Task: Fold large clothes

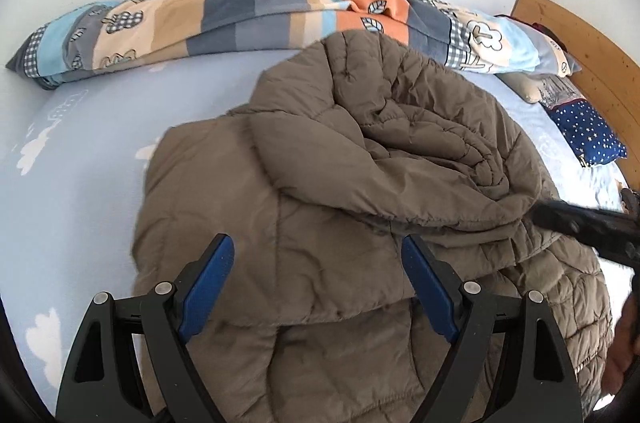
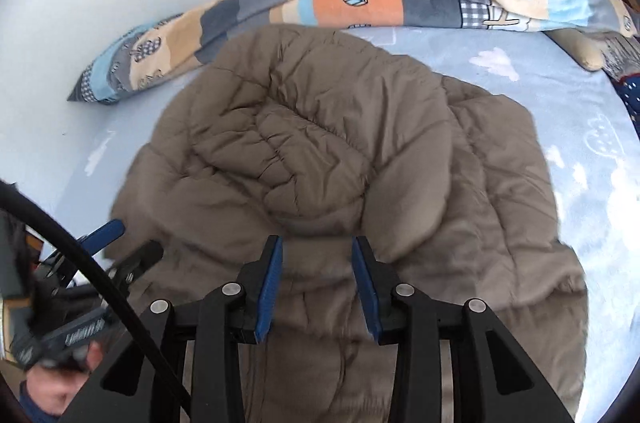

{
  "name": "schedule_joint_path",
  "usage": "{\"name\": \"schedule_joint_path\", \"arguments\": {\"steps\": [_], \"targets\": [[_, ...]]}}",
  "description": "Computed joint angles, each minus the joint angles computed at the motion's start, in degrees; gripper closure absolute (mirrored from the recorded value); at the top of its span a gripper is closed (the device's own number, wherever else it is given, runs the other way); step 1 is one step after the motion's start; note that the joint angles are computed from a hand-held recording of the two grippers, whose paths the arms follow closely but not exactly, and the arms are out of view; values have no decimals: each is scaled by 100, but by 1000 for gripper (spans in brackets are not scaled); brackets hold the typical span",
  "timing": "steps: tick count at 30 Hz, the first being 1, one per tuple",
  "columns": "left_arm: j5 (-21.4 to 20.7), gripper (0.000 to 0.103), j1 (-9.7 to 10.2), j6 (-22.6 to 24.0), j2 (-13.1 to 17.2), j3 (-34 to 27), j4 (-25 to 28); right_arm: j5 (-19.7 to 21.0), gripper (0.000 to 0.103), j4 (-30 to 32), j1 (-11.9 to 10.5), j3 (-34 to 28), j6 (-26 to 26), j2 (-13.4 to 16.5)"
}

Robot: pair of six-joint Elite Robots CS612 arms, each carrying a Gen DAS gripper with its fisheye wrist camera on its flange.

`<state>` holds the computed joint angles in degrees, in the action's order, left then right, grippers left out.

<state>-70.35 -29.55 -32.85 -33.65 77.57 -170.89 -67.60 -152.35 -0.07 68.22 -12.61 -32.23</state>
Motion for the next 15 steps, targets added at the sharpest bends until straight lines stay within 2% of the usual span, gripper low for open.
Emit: {"name": "schedule_joint_path", "arguments": {"steps": [6,10,15], "targets": [[367,18,-160,-39,-284,531,-409,229,61,-312,-175,1015,-183,-566],[620,18,-356,-118,-501,1005,-682,256,52,-821,-315,1833,-365,-957],[761,18,-623,-338,-708,1575,-905,280,48,-1314,-476,2584,-479,-1311]]}}
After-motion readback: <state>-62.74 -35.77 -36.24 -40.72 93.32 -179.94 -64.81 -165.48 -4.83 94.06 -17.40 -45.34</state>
